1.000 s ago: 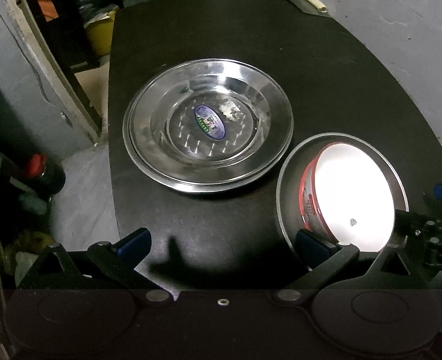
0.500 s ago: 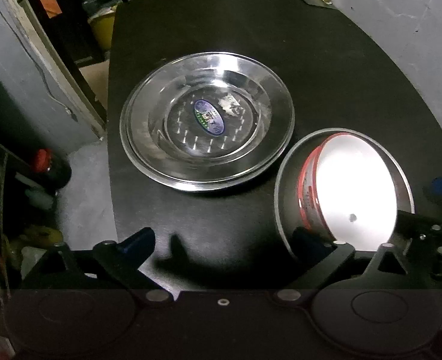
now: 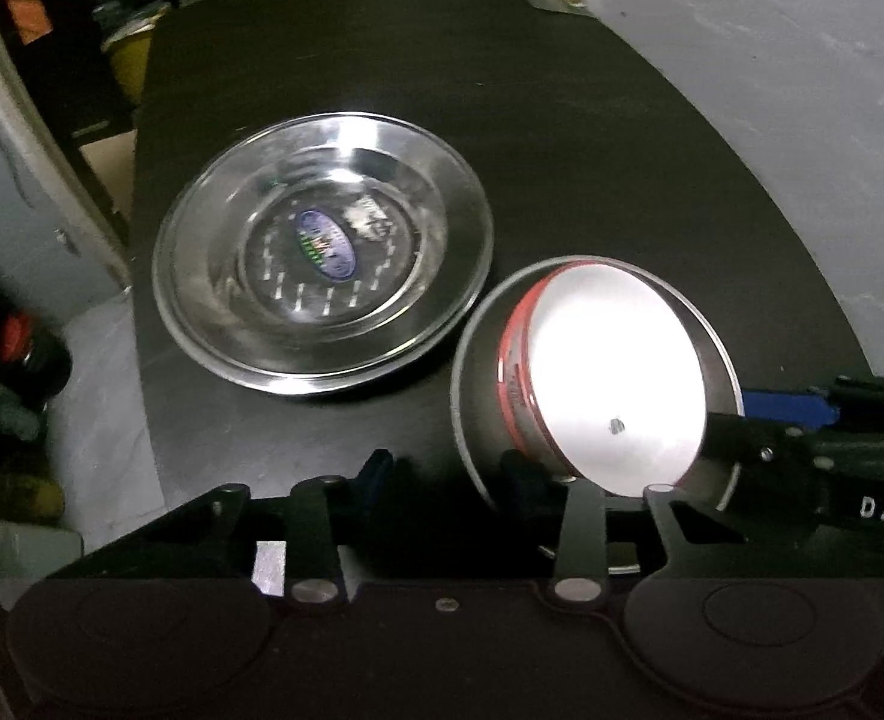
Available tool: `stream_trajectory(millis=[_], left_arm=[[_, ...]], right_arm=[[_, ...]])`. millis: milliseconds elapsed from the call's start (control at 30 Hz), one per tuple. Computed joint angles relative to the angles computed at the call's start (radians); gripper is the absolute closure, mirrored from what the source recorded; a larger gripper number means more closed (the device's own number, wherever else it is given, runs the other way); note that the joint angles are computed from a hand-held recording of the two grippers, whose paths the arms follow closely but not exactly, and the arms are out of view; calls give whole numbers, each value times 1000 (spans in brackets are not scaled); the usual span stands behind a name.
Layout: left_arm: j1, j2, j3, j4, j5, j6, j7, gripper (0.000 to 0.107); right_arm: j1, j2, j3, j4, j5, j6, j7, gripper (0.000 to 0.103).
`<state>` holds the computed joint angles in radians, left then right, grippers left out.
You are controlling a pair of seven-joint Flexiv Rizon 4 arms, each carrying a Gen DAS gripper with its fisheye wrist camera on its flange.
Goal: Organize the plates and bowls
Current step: 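Reach the right tool to the steel pot rim and close on it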
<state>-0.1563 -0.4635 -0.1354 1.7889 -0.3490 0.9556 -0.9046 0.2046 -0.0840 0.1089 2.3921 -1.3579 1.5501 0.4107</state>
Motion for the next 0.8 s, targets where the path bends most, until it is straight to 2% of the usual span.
stream_trajectory(millis=[67,167,233,333,367,500,567,800], left_arm=[[8,-3,-11,-4,-8,-12,28,74],[16,-6,-23,-9,-17,-30,82,83],[18,-9,-28,-13,-22,-43,114,86],[21,-16,-29,-24,-34,-59,144,86],[23,-20,-29,-28,-40,-66,152,86],[27,-29,-27,-51,-51,-112,173,85],[28,-37,-25,-64,-54,-131,180,85],[32,-56,-26,-95,-65,-169,215,85]], right_arm=[[20,2,24,0,103,-39,-74,77],[57,6,50,-6,249,-95,-166,81],[79,9,53,-10,302,-125,-188,81],[104,7,57,-17,366,-159,-199,74],[110,5,56,-18,378,-166,-197,71],[126,-5,43,-20,383,-164,-169,71],[126,-11,26,-18,342,-132,-130,80],[137,0,34,-20,341,-174,-99,80]])
